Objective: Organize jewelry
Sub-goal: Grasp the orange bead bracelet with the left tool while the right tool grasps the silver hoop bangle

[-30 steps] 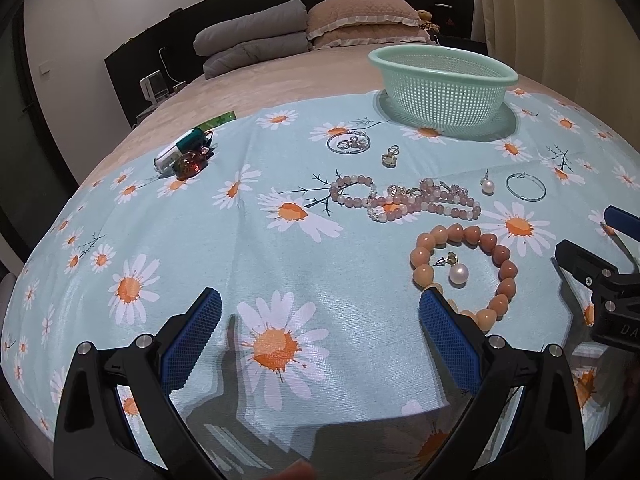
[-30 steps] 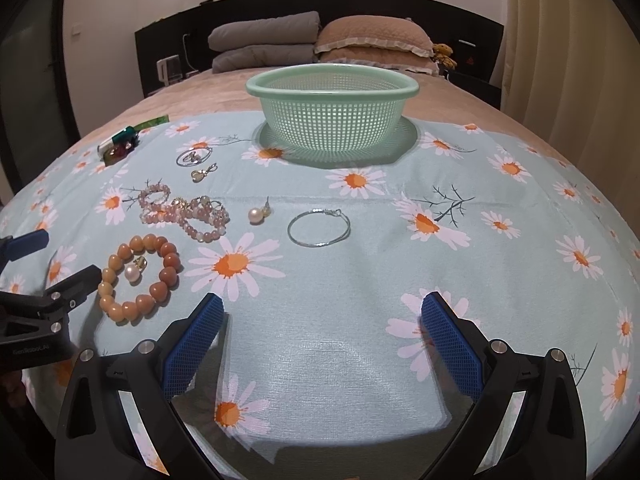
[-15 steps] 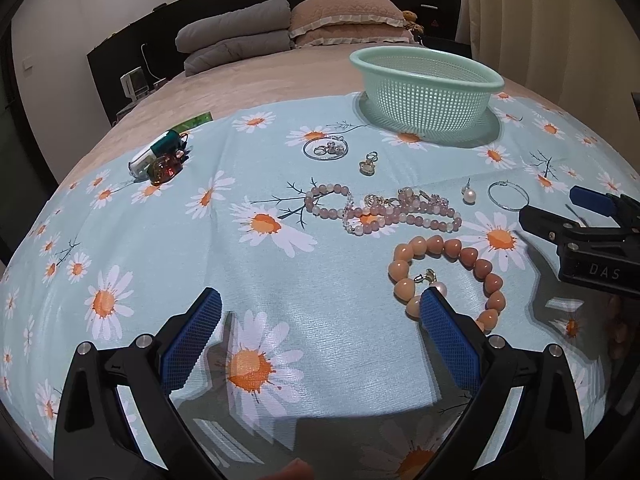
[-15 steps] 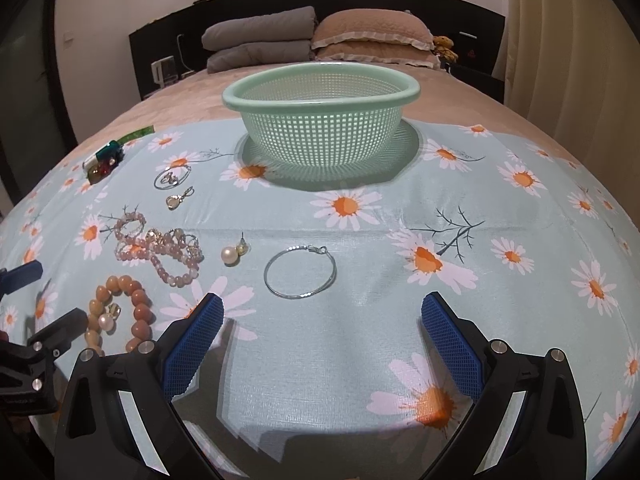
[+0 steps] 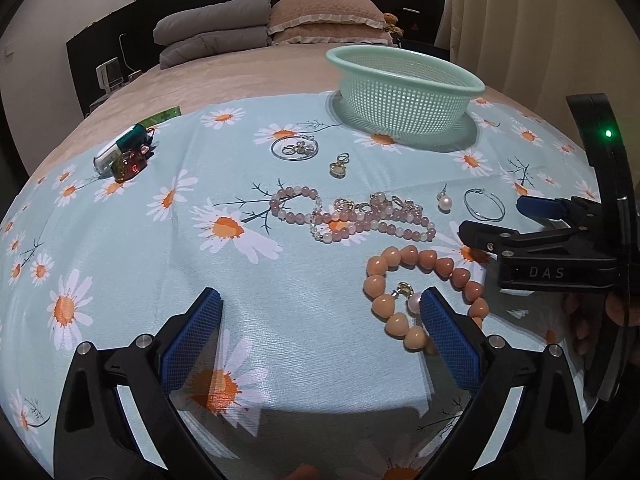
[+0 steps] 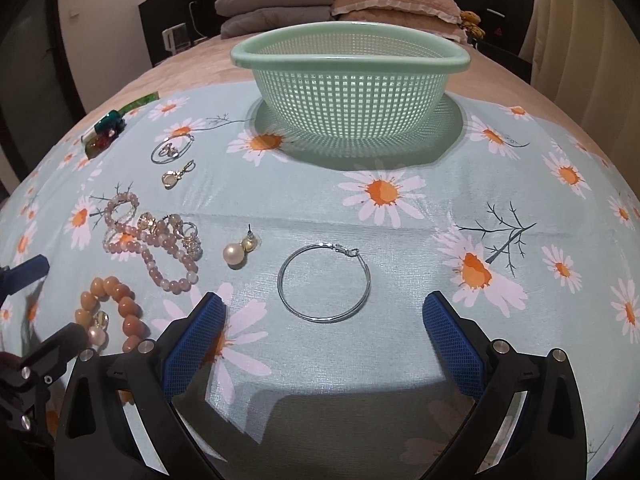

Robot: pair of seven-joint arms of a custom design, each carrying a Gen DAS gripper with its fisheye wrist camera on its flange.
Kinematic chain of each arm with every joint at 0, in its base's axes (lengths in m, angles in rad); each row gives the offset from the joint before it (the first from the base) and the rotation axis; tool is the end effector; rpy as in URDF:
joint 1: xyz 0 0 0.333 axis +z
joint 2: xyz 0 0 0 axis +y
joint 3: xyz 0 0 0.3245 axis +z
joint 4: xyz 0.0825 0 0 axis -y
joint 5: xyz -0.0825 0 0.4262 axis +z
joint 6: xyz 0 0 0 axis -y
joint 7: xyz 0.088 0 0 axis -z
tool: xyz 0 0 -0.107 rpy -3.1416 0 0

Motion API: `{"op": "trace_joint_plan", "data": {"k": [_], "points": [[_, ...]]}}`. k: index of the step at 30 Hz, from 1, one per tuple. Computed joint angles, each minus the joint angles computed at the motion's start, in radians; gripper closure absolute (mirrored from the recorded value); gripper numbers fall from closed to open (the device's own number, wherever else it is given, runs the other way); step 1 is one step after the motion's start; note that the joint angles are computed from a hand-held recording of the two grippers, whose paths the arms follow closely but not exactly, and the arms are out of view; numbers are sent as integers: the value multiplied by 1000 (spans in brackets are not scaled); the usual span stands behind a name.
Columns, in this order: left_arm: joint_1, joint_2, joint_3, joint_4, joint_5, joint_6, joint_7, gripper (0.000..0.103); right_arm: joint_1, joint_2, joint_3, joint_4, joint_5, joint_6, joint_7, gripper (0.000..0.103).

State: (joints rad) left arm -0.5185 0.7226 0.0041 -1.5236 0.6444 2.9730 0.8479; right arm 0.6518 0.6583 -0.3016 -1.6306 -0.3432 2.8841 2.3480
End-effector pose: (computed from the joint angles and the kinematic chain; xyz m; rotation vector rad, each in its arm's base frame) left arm 0.6661 -0.4247 0.2874 -1.4308 2.1370 -0.8467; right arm 0.7017 0.3190 0.2933 -1.8156 1.8192 -0.6217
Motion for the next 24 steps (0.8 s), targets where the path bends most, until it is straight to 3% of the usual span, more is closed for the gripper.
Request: {"op": "trace_joint_plan", "data": {"k": [3, 5, 6, 7, 9, 13, 15, 16, 17, 18, 19, 20, 22, 24], "points": [[-42, 10, 45, 27, 44, -29, -22, 6, 5, 3, -5, 2, -2, 0, 4, 6], [25, 7, -31, 20, 6, 8, 24, 6, 5, 3, -5, 1, -2, 1, 4, 6], [60, 16, -79, 32, -44, -9, 84, 6, 5, 3, -5, 2, -2, 0, 3, 6], [66, 28, -92, 56, -51, -49, 104, 6, 4, 3, -4, 1, -1, 0, 3, 6], [36, 47, -57, 82, -43, -85, 101, 6, 4, 3, -4, 2, 0, -1, 2, 6], [2, 33, -13, 53, -19, -62, 60, 11, 7, 6, -6, 8, -4, -8, 4, 6], [6, 17, -15, 26, -12, -41, 59, 20, 7, 5, -7, 6, -7, -6, 6, 7], [2, 6, -7, 9, -6, -27, 47, 34, 2, 2, -1, 3, -5, 2, 1, 9], [-8, -6, 7, -7, 4, -17, 30, 56, -10, -1, 14, -1, 0, 15, -17, 16], [-18, -17, 23, -23, 15, -4, 9, 69, -15, -6, 20, -9, 0, 32, -34, 25], [-26, -25, 34, -34, 24, 1, -8, 86, -14, -8, 21, -12, 0, 43, -49, 42], [-13, -29, 21, -44, 25, 11, -1, 91, -25, -11, 37, -13, 10, 46, -79, 52], [-2, -36, 12, -59, 23, 29, -1, 91, -36, -12, 56, -15, 30, 59, -127, 62], [30, -44, -23, -72, -1, 36, 23, 91, -18, -14, 37, -19, 36, 58, -138, 63]]}}
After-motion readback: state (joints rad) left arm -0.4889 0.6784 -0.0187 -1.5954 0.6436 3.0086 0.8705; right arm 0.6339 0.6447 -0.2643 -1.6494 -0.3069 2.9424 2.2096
